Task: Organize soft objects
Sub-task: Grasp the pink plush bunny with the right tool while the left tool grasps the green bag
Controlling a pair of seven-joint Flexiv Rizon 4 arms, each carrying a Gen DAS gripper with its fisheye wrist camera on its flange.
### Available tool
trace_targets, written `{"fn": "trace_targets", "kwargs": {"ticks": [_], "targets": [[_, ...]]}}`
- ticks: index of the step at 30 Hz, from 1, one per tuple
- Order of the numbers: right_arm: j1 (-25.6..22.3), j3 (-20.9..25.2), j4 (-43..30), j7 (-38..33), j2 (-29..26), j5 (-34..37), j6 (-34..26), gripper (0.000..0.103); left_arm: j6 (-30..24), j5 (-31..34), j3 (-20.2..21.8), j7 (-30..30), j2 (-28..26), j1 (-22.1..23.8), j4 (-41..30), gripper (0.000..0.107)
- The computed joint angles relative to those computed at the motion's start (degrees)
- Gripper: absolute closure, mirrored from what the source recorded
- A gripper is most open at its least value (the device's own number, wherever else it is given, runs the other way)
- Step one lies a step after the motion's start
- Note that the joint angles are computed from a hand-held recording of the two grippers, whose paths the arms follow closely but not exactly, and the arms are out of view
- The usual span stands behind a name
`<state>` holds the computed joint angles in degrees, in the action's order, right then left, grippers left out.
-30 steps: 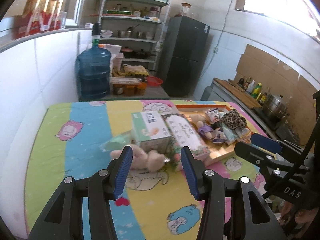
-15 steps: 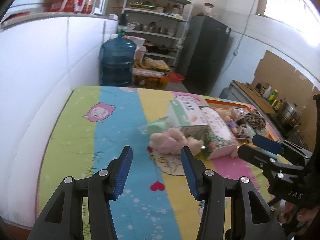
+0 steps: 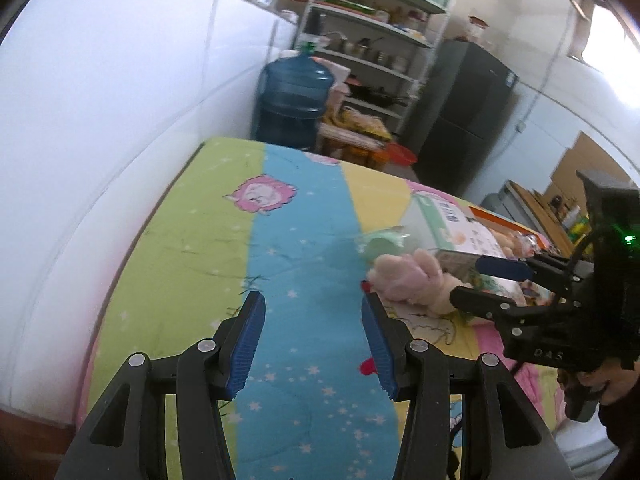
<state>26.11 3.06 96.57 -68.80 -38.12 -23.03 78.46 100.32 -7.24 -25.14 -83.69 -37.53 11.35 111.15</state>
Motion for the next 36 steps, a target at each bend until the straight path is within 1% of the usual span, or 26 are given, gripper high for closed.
{"fn": "trace_targets", "kwargs": {"ticks": [3,6,8,14,17,20,22,25,26,27,29,30,33,36], "targets": [[-1.81,2.64,-2.33,-2.95,-1.64,0.98,-2.86,0.046,0.33,-1.48,2.35,-1.87,-0.13,-1.67,-0.15,0.055],[-2.10,3.23,-4.09,-5.54,-3.02,1.25,-5.15,0.046,0.10,-2.55,4.83,-3.37,-0.35,-3.78,-0.88,0.055],[-2.00,3.24,-5.26,-6.79,-3.98,1.43,-6.70,0.046,-0.12,-3.05,6.25,-4.06,-0.52,-5.11,-1.43,0.055],[-0.85,1.63,-7.26,-7.59,-6.23,1.30,-8.27,0.046,-0.95,-4.27,10.34,-5.49,-0.30,-8.87,-2.16,0.055],[-0.18,0.60,-7.44,-6.95,-6.78,1.05,-7.80,0.046,-1.60,-4.93,11.88,-6.00,-0.53,-10.20,-2.56,0.055],[1.88,-2.40,-5.61,-3.72,-6.08,-0.37,-5.54,0.061,-2.38,-5.46,13.18,-6.27,-0.85,-11.53,-3.16,0.055],[1.07,-1.41,-4.28,-2.90,-5.38,0.26,-3.19,0.063,-2.52,-5.32,12.90,-5.89,-0.92,-11.42,-3.33,0.055],[0.34,-0.23,-1.50,-1.87,-3.38,1.37,-1.06,0.065,-1.71,-3.52,6.89,-3.12,-2.47,-6.77,-4.08,0.055],[-0.03,0.56,-0.39,-1.74,-2.53,1.89,-0.55,0.065,-1.72,-2.32,3.48,-1.37,-3.62,-4.20,-4.90,0.052],[-0.43,1.42,1.06,-1.61,-1.43,2.54,0.12,0.065,-1.97,-1.57,1.20,-0.04,-4.49,-2.54,-5.59,0.046],[-0.50,2.20,3.89,-1.06,0.68,3.26,1.04,0.065,-2.90,0.34,-4.73,3.87,-7.27,1.50,-7.77,0.039],[-0.49,2.52,5.40,-0.72,1.78,3.58,1.43,0.065,-4.17,1.90,-8.15,6.16,-9.37,3.65,-9.66,0.038],[-0.25,2.99,9.35,0.81,4.60,4.35,2.27,0.065,-7.91,1.76,-11.88,13.42,-13.06,4.77,-14.34,0.037],[0.29,2.62,12.12,2.98,6.42,4.66,3.29,0.065,-12.92,1.61,-12.56,20.46,-16.16,3.55,-19.91,0.034]]}}
